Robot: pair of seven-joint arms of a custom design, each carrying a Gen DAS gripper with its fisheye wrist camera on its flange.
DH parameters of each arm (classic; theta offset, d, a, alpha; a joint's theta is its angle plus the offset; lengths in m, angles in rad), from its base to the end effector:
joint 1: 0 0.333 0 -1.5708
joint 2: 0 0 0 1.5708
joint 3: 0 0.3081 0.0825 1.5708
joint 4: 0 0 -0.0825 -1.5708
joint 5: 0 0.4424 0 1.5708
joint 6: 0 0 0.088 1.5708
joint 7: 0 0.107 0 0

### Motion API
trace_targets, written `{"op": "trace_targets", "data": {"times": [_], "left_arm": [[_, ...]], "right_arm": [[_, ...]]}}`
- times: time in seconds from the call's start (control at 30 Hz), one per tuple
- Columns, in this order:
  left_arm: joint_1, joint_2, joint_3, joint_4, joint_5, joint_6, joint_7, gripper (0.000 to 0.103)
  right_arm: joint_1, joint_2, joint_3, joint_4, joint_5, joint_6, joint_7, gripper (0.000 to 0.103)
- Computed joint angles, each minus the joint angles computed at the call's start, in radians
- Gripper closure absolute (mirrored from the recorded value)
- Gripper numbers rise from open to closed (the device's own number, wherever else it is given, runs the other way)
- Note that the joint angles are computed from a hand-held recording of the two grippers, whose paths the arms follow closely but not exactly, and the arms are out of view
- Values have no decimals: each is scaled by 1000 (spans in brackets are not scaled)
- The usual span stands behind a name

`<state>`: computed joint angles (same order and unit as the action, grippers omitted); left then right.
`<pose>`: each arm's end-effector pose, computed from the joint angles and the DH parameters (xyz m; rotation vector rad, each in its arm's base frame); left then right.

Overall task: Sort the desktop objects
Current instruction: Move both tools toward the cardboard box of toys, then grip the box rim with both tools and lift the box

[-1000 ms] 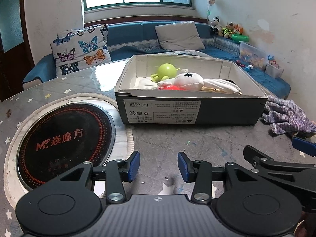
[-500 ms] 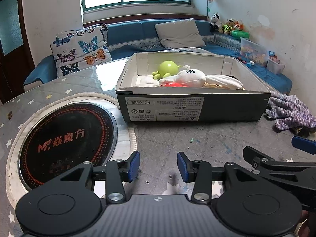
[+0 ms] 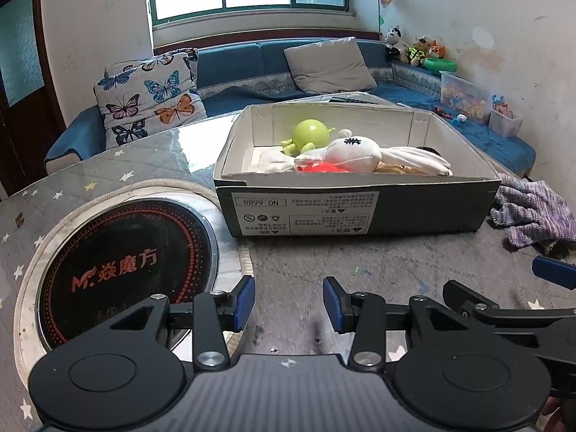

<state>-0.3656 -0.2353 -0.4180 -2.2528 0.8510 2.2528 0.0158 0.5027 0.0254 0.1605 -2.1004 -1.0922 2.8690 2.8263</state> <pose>0.4075 -0.3842 0.4506 -1.9153 1.4454 -0.5887 0.4670 0.4273 0.4314 -1.9084 1.3107 -0.6490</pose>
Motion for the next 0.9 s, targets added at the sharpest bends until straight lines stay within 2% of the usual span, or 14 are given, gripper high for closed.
{"op": "trace_targets", "data": {"times": [0.4,0.7,0.83,0.9], "left_arm": [[9,4,12,3,-3,32,19,58],[37,-31,14,17,21,43,37,58],[60,-8,20,62,35,44,64,58],[69,16,29,93,37,40,82,58]], "right_arm": [[8,23,-10,28,49,14,-72,0],[-12,2,-22,58,-60,49,18,0],[-19,28,-28,119,-110,45,44,0],[-16,61,-32,164,-93,34,11,0]]}}
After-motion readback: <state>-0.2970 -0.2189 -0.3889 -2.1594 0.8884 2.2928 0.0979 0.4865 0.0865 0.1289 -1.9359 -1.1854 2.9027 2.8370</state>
